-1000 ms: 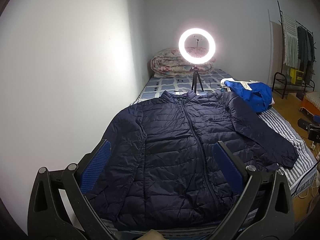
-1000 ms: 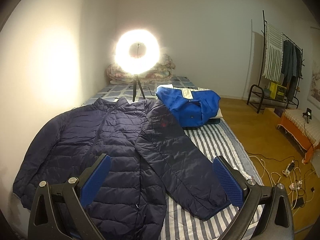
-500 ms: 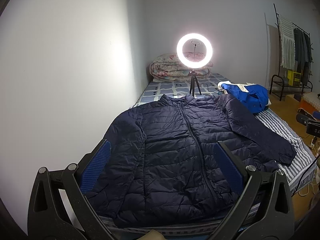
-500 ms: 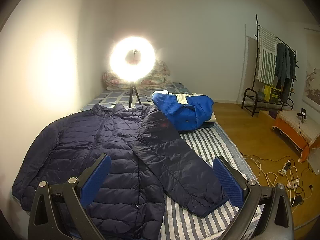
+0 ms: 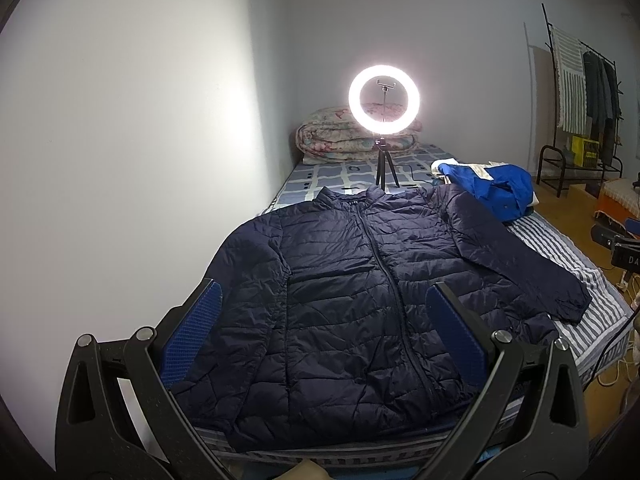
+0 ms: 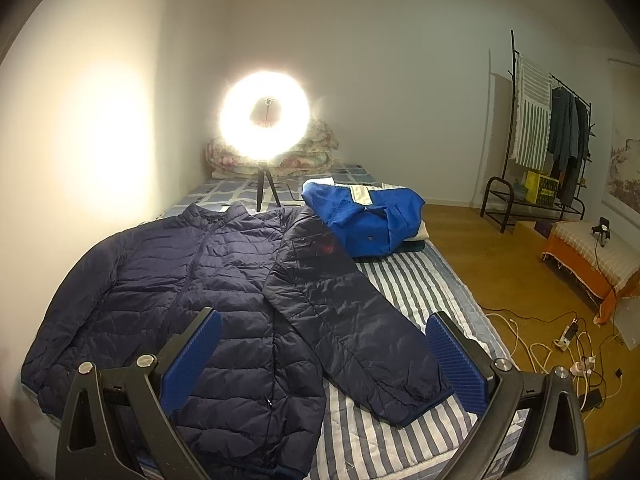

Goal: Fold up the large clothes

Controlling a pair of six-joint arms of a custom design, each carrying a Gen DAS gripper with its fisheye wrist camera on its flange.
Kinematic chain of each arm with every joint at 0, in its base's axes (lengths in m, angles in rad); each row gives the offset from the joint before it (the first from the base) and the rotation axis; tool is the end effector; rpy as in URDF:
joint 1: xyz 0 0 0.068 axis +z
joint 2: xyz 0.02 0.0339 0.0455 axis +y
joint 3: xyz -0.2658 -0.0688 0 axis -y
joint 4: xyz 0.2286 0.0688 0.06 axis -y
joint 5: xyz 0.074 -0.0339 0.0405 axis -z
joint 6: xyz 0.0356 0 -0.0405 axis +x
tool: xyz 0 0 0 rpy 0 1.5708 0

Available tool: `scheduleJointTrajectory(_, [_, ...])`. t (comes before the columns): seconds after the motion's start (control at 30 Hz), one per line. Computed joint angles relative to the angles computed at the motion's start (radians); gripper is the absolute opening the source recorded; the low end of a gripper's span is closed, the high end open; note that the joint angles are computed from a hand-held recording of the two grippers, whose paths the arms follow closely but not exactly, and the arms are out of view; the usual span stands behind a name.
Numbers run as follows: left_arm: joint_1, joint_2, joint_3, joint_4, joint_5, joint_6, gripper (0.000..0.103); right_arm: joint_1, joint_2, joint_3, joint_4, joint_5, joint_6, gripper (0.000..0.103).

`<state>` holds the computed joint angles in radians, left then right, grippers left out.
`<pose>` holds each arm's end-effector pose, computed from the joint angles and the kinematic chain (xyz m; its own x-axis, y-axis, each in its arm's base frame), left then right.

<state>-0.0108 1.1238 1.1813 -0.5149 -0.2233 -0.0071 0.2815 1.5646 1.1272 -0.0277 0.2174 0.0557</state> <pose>0.2275 0.0054 0.3782 -0.4402 -0.0022 -0.8979 -0.1913 0.9773 0.0914 0.3365 0.0893 0.2880 -0.4350 -0.0692 -0.8978 -0.0619 0.9970 -0.0468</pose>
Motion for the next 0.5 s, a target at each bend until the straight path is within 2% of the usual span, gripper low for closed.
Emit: scheduleJointTrajectory(0.5, [-0.022,0.0,-0.001,0.001,-0.021,-0.014,0.103,0.017,0.006,-0.006,0.016,0.012,-0.002,0.103])
